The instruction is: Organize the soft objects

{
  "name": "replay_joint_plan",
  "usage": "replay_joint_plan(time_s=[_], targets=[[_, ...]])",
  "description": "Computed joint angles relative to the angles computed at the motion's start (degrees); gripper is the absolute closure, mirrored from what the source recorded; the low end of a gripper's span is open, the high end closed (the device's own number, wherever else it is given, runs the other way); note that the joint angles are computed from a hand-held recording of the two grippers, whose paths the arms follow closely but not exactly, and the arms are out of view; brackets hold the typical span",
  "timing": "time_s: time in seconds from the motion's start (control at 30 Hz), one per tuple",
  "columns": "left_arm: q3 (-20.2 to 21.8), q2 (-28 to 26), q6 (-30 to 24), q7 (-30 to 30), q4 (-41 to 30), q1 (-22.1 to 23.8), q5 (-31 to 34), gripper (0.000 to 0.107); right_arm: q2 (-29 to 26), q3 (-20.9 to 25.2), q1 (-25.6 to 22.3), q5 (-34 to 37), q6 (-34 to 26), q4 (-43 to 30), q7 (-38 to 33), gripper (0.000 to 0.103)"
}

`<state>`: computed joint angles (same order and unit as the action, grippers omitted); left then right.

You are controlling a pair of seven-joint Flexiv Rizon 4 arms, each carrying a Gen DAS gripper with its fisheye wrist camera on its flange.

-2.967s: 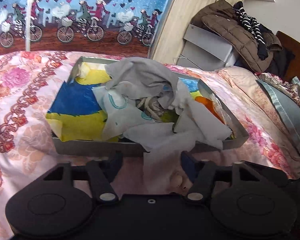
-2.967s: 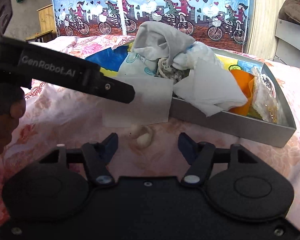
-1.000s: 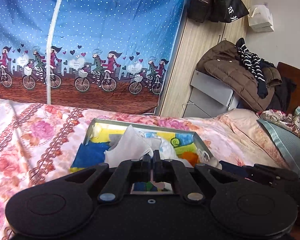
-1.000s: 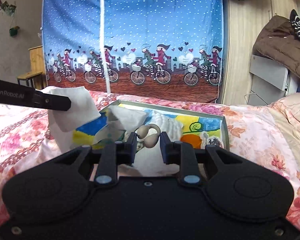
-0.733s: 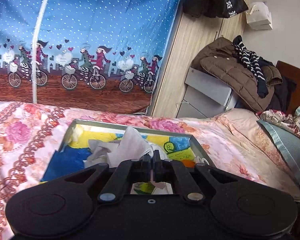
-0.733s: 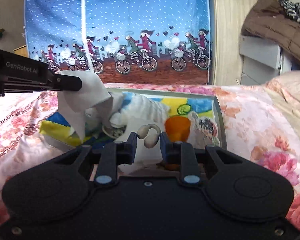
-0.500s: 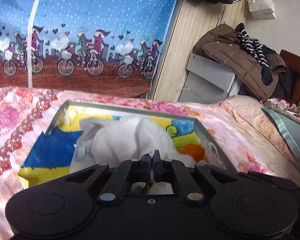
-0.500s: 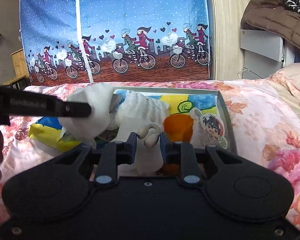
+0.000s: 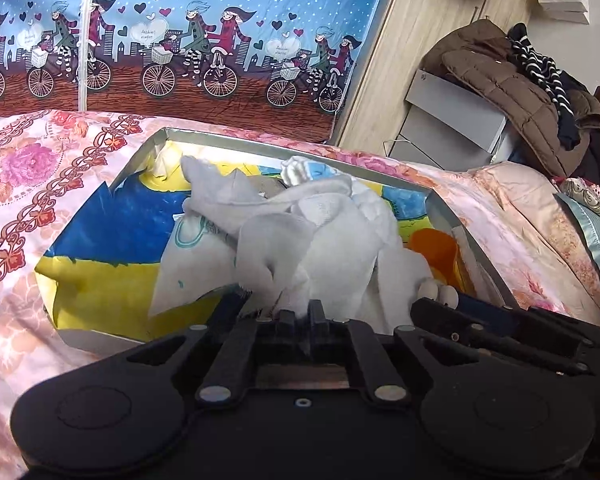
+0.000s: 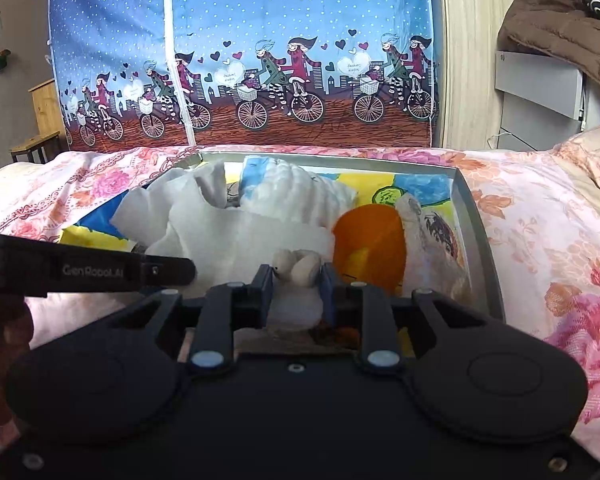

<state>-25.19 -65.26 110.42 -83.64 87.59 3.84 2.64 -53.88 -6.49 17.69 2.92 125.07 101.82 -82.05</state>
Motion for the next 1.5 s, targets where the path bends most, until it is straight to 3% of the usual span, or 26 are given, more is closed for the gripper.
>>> replay_joint_plan(time_s=[0.2, 0.5, 0.57, 0.7, 0.8, 1.17, 1.5], targets=[[1.16, 1.24, 0.74, -0.47, 1.42, -0.73, -0.49, 0.089, 0.13, -0.71, 0.47, 0.56, 0.56, 0.19, -0.93, 0.066], [0.5, 3.87, 2.85, -2.58, 4.82, 0.83, 1.19, 0.076, 1.48, -1.53, 1.28, 2.6, 2.06, 1.35, -3.41, 0.052], [0.7, 4.54, 3.68, -3.22, 5.71, 1.05, 1.65, 0.071, 1.95, -1.6, 1.4, 3.19, 2.42, 1.73, -3.85, 0.047], [2.4, 5.97, 5.89, -4.72, 7.3, 0.38, 1.87, 0.049, 3.16, -1.52, 1.5, 4.66, 3.48, 2.79, -4.41, 0.033], [3.35, 7.05, 7.3, -6.17, 8.57, 0.02, 2.07, 0.047, 4.07, -1.62, 1.68, 6.08, 4.29, 3.74, -4.8, 0.025], [14.9, 13.11, 24.44, -11.08, 17.86, -9.13, -3.66, 0.021, 8.29, -0.83, 2.18, 9.49, 10.05, 8.68, -7.8, 0.001], [19.31, 17.5, 38.09, -10.18, 30.1, -14.16, -9.92, 0.007, 9.84, 0.64, 4.56, 16.05, 17.27, 11.73, -12.84, 0.0]])
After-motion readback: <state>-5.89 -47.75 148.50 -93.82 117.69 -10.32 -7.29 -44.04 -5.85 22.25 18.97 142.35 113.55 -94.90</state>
